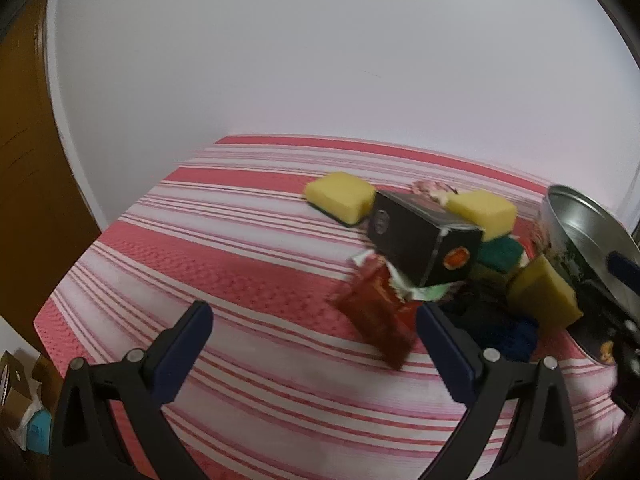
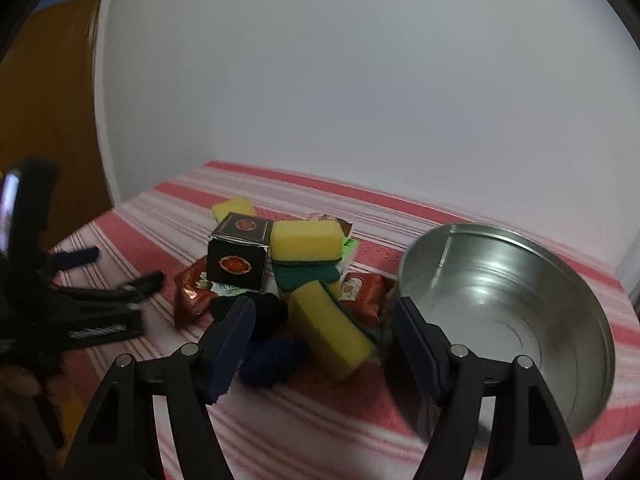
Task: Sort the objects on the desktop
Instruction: 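Grasp the black box with the left gripper while the right gripper grasps a yellow-green sponge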
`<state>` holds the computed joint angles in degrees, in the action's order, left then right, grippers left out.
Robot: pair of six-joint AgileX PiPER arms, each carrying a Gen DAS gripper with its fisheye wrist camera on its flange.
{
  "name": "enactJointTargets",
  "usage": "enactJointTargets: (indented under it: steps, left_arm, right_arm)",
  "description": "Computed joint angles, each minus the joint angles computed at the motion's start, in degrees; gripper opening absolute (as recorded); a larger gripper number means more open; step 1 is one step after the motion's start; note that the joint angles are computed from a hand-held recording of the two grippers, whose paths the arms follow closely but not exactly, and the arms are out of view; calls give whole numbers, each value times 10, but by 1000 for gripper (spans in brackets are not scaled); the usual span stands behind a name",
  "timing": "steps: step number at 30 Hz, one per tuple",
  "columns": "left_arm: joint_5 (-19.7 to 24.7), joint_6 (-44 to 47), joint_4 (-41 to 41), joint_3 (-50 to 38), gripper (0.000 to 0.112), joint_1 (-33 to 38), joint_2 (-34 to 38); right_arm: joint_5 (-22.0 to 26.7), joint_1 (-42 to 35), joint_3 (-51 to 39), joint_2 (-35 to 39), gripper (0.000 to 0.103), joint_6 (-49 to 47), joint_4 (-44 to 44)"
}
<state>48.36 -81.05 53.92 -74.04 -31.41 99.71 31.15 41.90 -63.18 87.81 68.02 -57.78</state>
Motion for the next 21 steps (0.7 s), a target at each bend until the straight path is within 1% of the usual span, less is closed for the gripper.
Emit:
enactJointTargets:
  steps: [2, 4, 6, 8, 9, 11, 13, 14, 15, 19, 21]
  left_arm:
    - [-1, -6, 3, 7, 102, 2, -6]
    - [-4, -11, 5, 13, 102, 6, -10]
    - [-7, -11, 4, 17, 102, 8, -13]
    - [-8, -11, 1, 18, 102, 9, -12]
    - [-8, -10, 0, 17, 102, 10, -11]
    - [-10, -8, -3, 15, 102, 11, -9]
    - [-11, -4, -5, 12, 102, 11, -6]
    - [-10, -3, -5, 10, 102, 11, -5]
    - [-11, -3, -7, 9, 102, 11, -4]
    - [-12, 0, -12, 7, 102, 13, -2]
    - [-11, 0, -13, 5, 102, 12, -1]
  right_arm:
    - [-28, -29, -26, 24, 73, -98, 84]
    - [-41, -52, -51, 46, 70, -181, 157]
    - [-50, -65, -64, 59, 69, -234, 205]
    - [-65, -79, -79, 73, 68, -311, 275]
    - [-60, -79, -87, 80, 66, -326, 284]
    - [-42, -76, -108, 100, 65, -338, 282]
    - [-27, -77, -131, 123, 65, -363, 298]
    - [-16, -75, -140, 134, 65, -364, 296]
    - [-9, -69, -142, 137, 64, -350, 270]
    - [33, -47, -150, 149, 46, -316, 209]
    - [35, -42, -140, 144, 43, -309, 188]
